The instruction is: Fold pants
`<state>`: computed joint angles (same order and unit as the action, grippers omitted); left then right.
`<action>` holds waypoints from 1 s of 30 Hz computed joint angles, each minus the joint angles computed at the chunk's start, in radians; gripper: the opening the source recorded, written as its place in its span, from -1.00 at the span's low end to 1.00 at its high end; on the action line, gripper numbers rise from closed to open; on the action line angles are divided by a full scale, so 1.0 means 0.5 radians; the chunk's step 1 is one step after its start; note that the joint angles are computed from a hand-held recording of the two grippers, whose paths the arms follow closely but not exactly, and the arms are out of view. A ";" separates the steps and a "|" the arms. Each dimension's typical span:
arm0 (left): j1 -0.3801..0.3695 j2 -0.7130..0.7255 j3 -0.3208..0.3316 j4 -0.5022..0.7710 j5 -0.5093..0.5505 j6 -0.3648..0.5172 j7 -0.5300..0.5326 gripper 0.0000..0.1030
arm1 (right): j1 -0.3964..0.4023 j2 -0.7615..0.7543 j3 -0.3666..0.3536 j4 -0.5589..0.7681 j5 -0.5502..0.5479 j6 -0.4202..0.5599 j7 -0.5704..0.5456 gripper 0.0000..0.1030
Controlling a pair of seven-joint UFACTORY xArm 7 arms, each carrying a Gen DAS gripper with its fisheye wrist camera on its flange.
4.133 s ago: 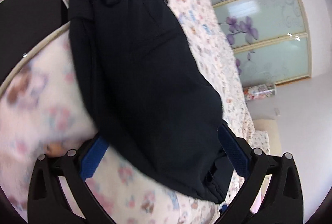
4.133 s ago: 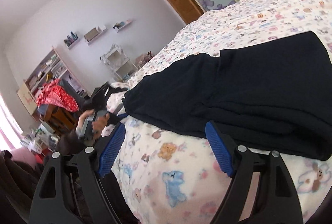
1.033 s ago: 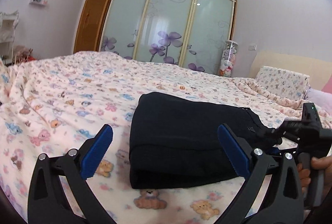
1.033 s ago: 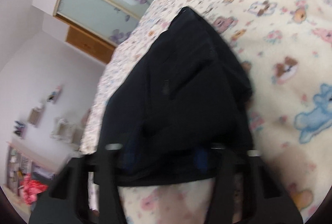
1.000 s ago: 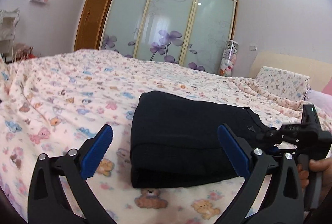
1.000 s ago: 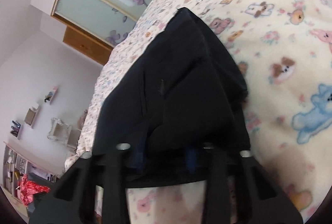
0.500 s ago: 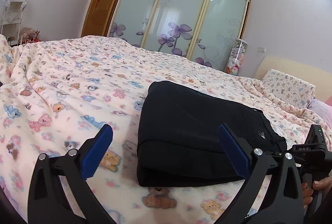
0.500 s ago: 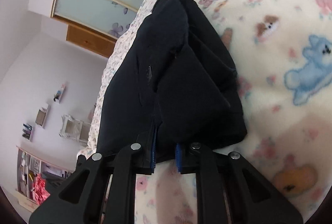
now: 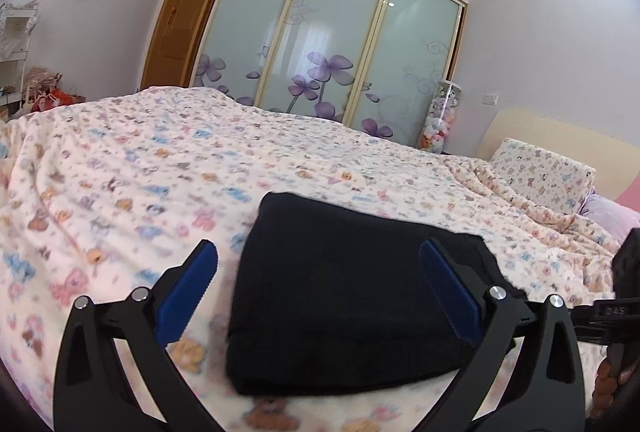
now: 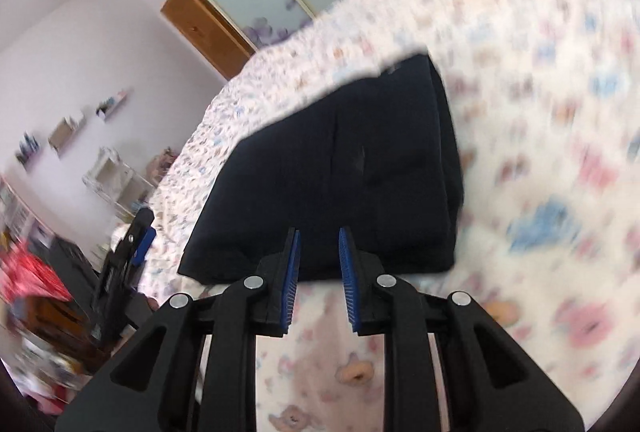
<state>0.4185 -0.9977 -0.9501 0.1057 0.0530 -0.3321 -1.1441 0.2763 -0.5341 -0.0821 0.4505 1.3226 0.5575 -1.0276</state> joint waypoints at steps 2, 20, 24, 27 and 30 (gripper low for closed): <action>0.071 0.125 0.039 0.124 0.053 0.011 0.082 0.96 | 0.013 0.046 -0.013 0.079 0.031 0.017 -0.026 -0.58; 0.494 0.816 -0.257 0.654 0.240 0.606 0.405 0.96 | -0.065 0.608 0.345 0.407 0.094 -0.404 0.027 -0.58; 0.538 1.044 -0.272 0.736 0.377 0.794 0.399 0.97 | -0.068 0.709 0.222 0.435 0.047 -0.201 0.147 -0.60; 0.536 1.026 -0.269 0.739 0.447 0.818 0.327 0.97 | -0.064 0.694 0.235 0.417 0.089 -0.223 0.080 -0.60; 0.547 1.002 -0.278 0.736 0.524 0.818 0.253 0.97 | -0.054 0.678 0.250 0.395 0.129 -0.260 0.013 -0.60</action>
